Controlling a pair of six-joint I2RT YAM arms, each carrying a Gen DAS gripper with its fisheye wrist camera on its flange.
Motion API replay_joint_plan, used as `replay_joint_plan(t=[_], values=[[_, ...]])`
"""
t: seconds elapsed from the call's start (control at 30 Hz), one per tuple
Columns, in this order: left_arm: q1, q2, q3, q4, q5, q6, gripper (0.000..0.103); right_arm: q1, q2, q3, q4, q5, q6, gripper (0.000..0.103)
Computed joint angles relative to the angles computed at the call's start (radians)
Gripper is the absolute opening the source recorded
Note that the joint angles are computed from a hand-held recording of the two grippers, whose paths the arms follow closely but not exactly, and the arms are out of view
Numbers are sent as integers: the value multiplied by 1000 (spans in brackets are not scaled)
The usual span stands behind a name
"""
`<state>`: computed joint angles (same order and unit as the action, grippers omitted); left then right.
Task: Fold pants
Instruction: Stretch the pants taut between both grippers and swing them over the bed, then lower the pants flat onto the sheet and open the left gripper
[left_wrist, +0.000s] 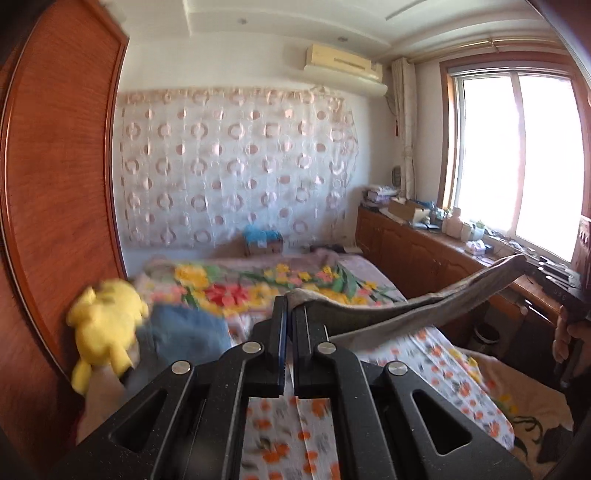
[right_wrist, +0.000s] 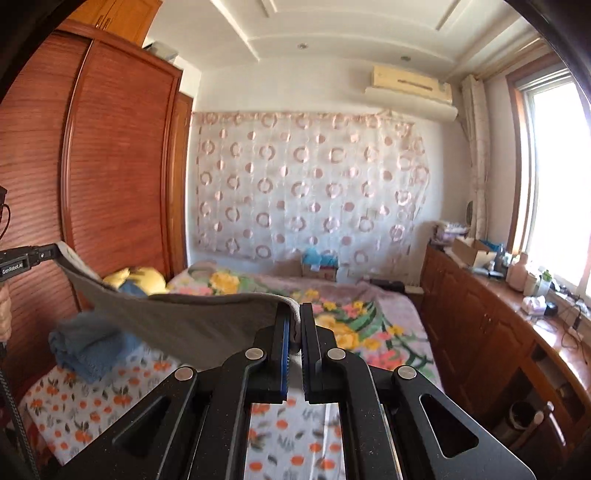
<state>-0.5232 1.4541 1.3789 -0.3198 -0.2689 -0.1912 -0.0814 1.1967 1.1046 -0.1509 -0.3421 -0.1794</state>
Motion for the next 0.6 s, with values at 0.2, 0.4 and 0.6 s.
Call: replay_joint_plan(t=[0.2,0.4,0.6], values=[[-75,-92,-466,172,-85,-129,3,-28,-63,-424,111,-94,-32,5],[-117,-43,-589,212,-49,-230,3,12,50,-573,234,-52,-16,5],[-144,-54,-626,216,-61,-256,3,-18,113,-515,187,-93,-15,5]])
